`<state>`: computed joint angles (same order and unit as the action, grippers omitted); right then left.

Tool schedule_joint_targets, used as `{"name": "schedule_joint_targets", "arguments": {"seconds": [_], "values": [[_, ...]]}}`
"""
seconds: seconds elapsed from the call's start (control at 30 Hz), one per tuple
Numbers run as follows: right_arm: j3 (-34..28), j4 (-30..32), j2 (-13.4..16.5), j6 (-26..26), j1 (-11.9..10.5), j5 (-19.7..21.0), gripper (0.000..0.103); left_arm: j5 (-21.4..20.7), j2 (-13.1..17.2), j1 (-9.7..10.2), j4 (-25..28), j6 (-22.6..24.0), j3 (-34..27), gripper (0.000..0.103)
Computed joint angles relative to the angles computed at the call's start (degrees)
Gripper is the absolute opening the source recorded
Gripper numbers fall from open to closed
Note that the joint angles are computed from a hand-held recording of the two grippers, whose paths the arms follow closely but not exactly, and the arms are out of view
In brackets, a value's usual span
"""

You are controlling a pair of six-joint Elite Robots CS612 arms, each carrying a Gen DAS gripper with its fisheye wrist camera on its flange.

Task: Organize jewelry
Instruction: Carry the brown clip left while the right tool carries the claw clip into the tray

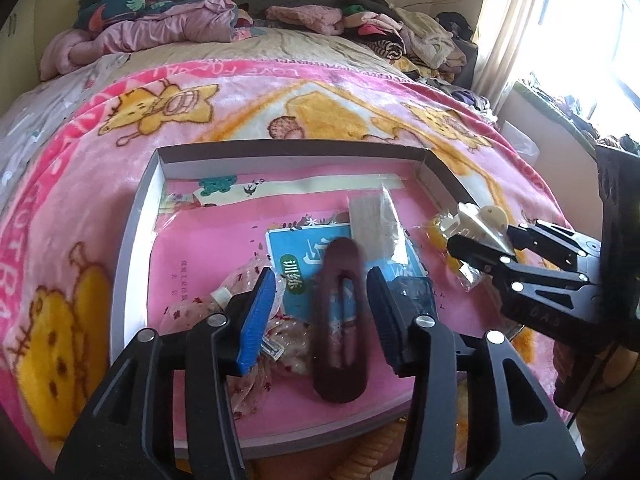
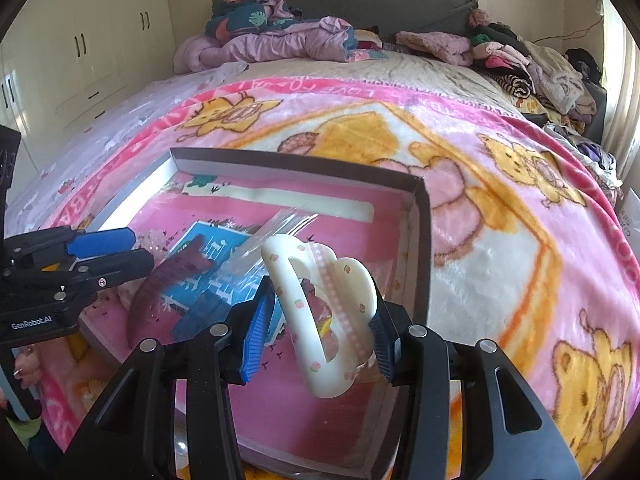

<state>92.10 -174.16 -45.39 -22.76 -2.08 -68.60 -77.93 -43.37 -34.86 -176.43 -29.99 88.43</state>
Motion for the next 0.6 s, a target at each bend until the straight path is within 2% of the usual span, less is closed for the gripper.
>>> {"name": "schedule_joint_targets", "arguments": {"seconds": [0.07, 0.17, 0.23, 0.33, 0.4, 0.5, 0.6], "values": [[0.1, 0.5, 0.0, -0.2, 0.0, 0.2, 0.043, 0.0, -0.1, 0.05, 0.0, -0.5, 0.2, 0.040], [0.4, 0.9, -0.2, -0.6, 0.1, 0.2, 0.045, 0.1, -0.4, 0.09, -0.1, -1.0, 0.6, 0.047], [0.9, 0.4, -0.4, -0.3, 0.0, 0.1, 0.055, 0.2, -0.5, 0.12, -0.4, -1.4, 0.8, 0.047], [1.7, -0.5, -0.9, -0.3, -0.2, 0.5, 0.058, 0.3, -0.8, 0.13, -0.8, -1.8, 1.2, 0.048], [2.3, -1.2, -1.4, -0.3, -0.3, 0.6, 0.062, 0.3, -1.1, 0.14, -1.1, -2.0, 1.5, 0.053], [3.2, -2.4, -2.0, 0.1, -0.6, 1.0, 0.067, 0.5, -1.5, 0.09, -1.6, -2.5, 2.1, 0.054], [4.2, -3.1, -2.7, 0.2, -1.0, 1.6, 0.072, 1.1, -2.1, -0.06, -2.0, -3.0, 2.8, 0.060]]}}
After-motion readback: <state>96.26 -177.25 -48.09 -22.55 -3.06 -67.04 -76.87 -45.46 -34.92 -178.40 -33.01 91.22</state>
